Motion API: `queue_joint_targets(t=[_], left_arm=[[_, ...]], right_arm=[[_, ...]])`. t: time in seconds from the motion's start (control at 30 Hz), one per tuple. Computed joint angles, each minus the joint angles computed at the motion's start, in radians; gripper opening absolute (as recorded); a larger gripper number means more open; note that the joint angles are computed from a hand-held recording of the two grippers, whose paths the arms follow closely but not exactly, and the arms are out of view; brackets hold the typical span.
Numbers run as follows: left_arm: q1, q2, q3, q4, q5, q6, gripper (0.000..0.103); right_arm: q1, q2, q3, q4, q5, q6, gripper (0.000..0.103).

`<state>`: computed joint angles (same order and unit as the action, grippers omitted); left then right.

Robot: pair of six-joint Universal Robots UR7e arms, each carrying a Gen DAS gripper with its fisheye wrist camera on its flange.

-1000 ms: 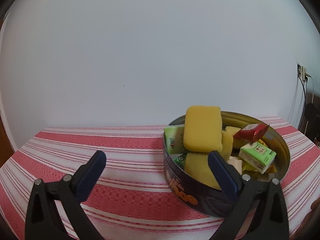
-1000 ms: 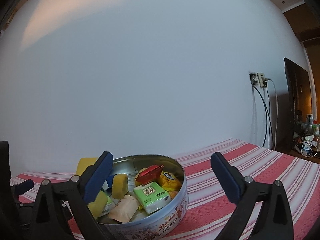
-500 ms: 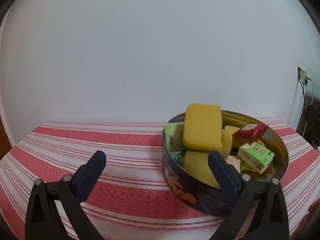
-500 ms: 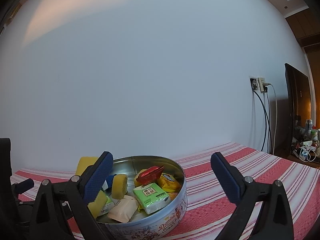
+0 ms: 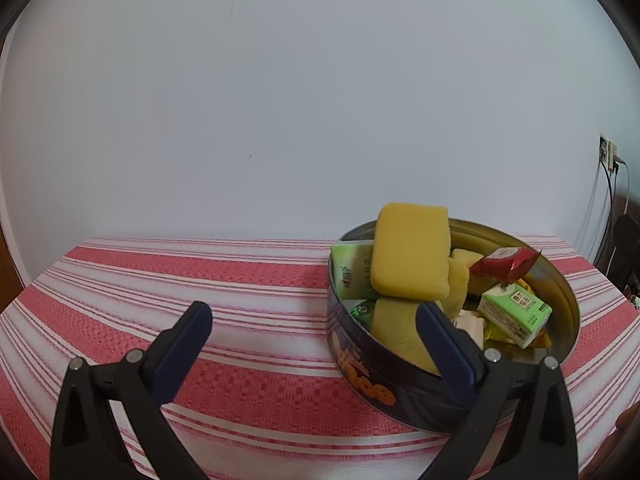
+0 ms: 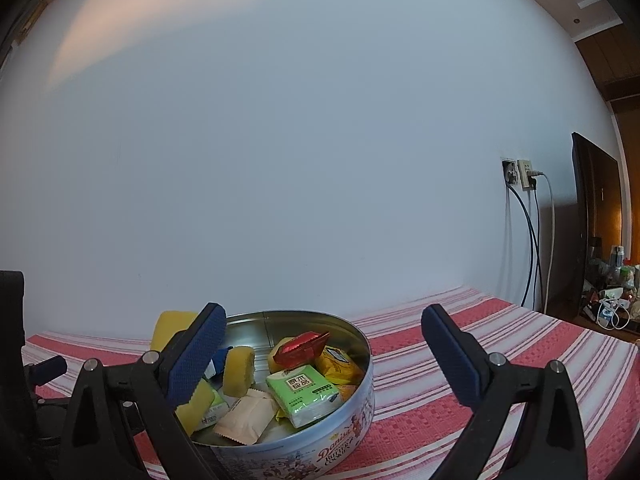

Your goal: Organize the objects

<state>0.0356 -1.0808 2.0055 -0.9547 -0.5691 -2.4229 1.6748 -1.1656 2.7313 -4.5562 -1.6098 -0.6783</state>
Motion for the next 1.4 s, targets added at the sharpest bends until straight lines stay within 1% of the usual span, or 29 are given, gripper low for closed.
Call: queue_joint_targets(t=[0.17, 0.27, 0.33, 0.6, 0.93, 1.13, 1.4], left_arm=[[-0.003, -0.005, 0.006, -0.007, -0.001, 0.006, 0.103], [-0.004, -0.007, 0.009, -0.009, -0.001, 0.008, 0.103], [-0.005, -0.008, 0.01, -0.011, -0.001, 0.009, 0.103], [-0.004, -0.009, 0.012, -0.015, 0.0, 0.009, 0.103], [-0.001, -0.008, 0.011, -0.016, 0.002, 0.011, 0.103], [0.003, -0.015, 0.017, -0.04, 0.003, 0.037, 0.103], [0.008, -0.018, 0.016, -0.062, 0.005, 0.035, 0.103]], right_arm=[[0.001, 0.009, 0.0, -0.009, 0.001, -0.003, 0.1], [0.012, 0.016, -0.001, -0.019, -0.013, 0.0, 0.1], [0.004, 0.015, 0.001, -0.017, 0.0, -0.004, 0.1], [0.005, 0.018, 0.0, -0.017, -0.001, -0.005, 0.1], [0.022, 0.033, -0.003, -0.034, -0.021, -0.002, 0.1], [0.017, 0.028, -0.002, -0.024, -0.014, -0.004, 0.1], [0.014, 0.022, -0.002, -0.013, -0.009, -0.005, 0.1]])
